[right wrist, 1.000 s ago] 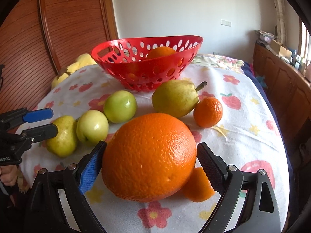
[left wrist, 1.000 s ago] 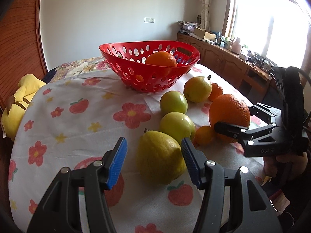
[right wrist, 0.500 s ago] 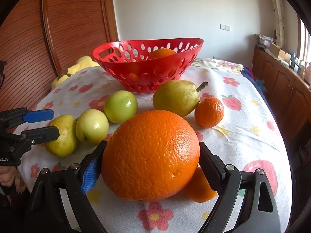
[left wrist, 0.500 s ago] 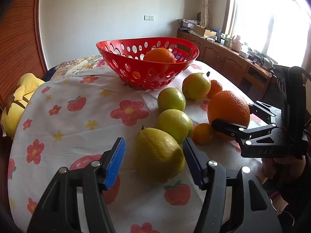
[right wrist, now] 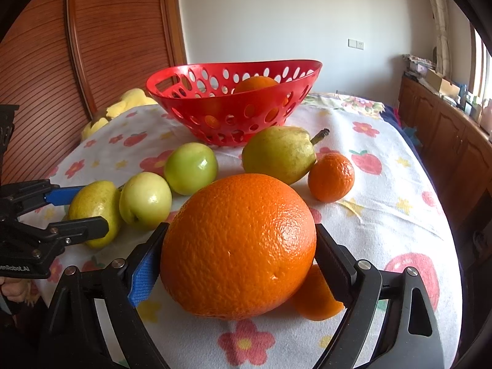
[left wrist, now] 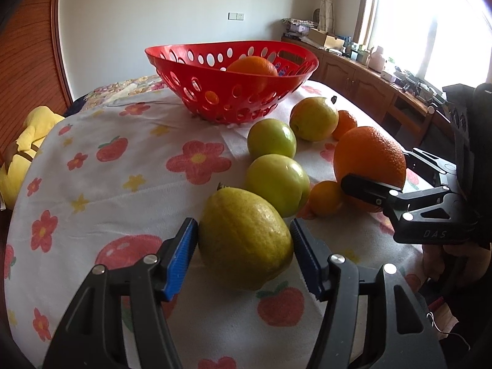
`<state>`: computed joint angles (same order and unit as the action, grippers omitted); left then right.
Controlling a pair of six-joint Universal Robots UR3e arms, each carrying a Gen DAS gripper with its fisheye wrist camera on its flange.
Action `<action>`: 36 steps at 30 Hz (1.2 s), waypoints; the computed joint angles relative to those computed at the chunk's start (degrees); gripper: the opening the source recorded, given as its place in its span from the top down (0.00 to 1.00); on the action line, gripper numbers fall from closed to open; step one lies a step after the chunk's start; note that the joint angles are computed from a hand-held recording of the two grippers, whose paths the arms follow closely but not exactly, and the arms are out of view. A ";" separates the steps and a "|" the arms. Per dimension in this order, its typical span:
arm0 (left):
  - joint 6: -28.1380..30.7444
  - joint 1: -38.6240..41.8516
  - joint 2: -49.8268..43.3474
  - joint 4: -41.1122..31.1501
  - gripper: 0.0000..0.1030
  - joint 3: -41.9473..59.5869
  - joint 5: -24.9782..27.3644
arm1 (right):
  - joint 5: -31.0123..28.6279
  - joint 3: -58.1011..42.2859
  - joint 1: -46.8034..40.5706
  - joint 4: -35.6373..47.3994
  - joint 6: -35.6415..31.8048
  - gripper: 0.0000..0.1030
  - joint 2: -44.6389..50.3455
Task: Organize fruits
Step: 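Close the left gripper on the yellow citrus while the right gripper grasps another large orange, then carry the yellow citrus with the left gripper while the right gripper carries the orange to the basket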
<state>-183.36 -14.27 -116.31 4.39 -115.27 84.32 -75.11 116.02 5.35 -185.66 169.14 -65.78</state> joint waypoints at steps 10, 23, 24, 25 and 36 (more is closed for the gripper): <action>-0.21 0.35 -0.77 1.61 0.40 -0.78 -0.91 | 0.14 -0.03 -0.13 0.39 -0.12 0.12 0.03; -0.43 0.28 0.73 4.66 0.41 -2.90 -0.94 | 0.04 0.07 -0.06 0.27 -0.12 0.12 0.01; -0.34 0.38 1.15 4.74 0.41 -3.11 -1.07 | 0.04 0.07 -0.06 0.27 -0.12 0.12 0.01; -0.26 0.51 1.62 4.74 0.41 -3.27 -1.20 | 0.06 0.09 -0.10 0.25 -0.15 0.12 0.01; 0.66 1.20 5.11 3.49 0.41 -2.64 -1.36 | -0.51 0.05 0.12 0.13 -0.16 0.12 0.01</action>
<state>-182.71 -13.07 -111.20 7.87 -117.91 82.96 -75.63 116.08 5.47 -185.53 168.98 -65.78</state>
